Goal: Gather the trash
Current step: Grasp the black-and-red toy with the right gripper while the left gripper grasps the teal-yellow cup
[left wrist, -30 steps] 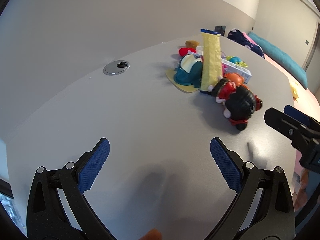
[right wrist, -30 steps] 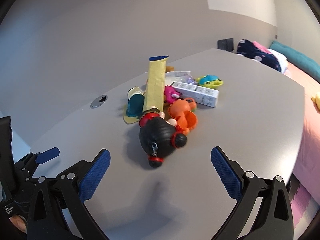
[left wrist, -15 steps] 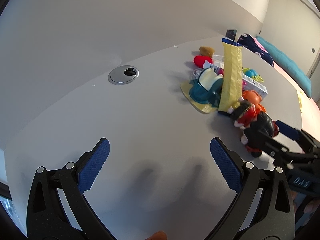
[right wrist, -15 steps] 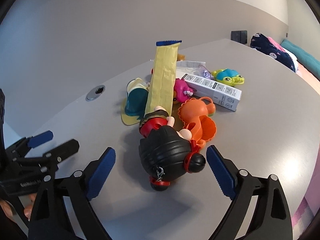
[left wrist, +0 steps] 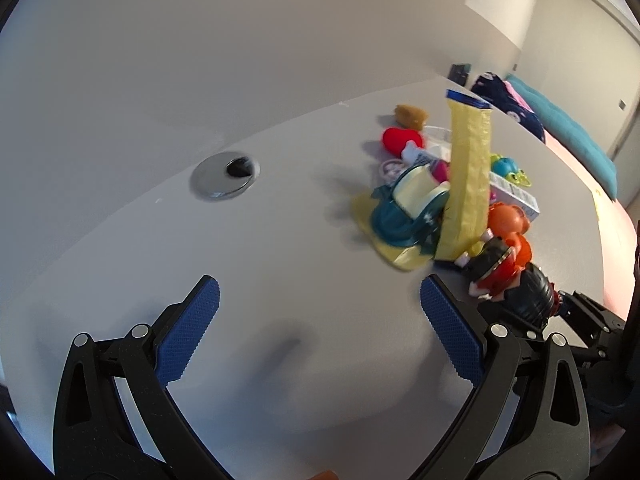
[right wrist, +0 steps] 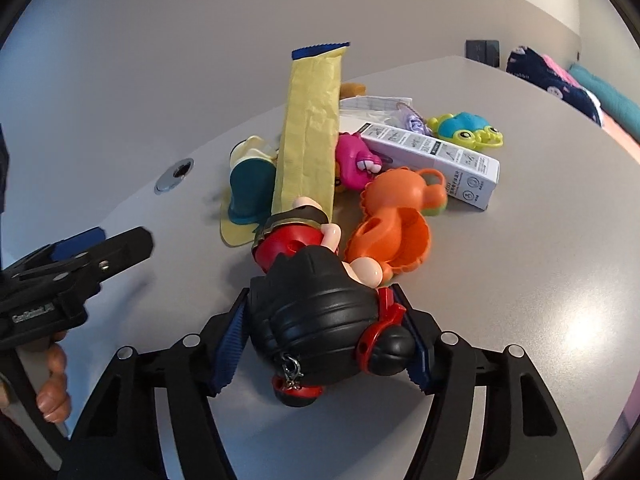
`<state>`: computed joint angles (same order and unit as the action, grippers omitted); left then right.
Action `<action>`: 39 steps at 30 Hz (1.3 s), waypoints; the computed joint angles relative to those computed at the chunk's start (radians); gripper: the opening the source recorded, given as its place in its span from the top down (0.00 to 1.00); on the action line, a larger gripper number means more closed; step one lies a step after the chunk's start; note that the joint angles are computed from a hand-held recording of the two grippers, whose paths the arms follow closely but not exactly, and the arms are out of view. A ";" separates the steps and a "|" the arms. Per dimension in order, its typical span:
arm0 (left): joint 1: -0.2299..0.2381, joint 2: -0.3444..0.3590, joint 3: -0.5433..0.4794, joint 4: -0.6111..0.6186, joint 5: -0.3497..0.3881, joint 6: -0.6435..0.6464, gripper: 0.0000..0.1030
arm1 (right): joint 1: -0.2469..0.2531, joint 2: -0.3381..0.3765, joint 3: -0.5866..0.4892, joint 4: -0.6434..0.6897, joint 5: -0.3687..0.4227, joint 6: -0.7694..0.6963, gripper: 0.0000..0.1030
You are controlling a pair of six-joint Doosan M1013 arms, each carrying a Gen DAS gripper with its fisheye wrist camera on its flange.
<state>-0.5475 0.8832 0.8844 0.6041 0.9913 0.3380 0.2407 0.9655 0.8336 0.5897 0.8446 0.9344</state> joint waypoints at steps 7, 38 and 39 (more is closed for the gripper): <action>0.007 0.057 -0.100 0.016 -0.008 0.120 0.06 | -0.021 -0.010 0.000 0.070 -0.022 -0.008 0.39; 0.008 0.103 -0.208 0.042 -0.026 0.232 0.54 | -0.082 -0.087 0.090 0.296 -0.047 -0.154 0.45; 0.004 0.097 -0.203 0.053 -0.028 0.222 0.54 | -0.084 -0.094 0.100 0.305 -0.052 -0.162 0.45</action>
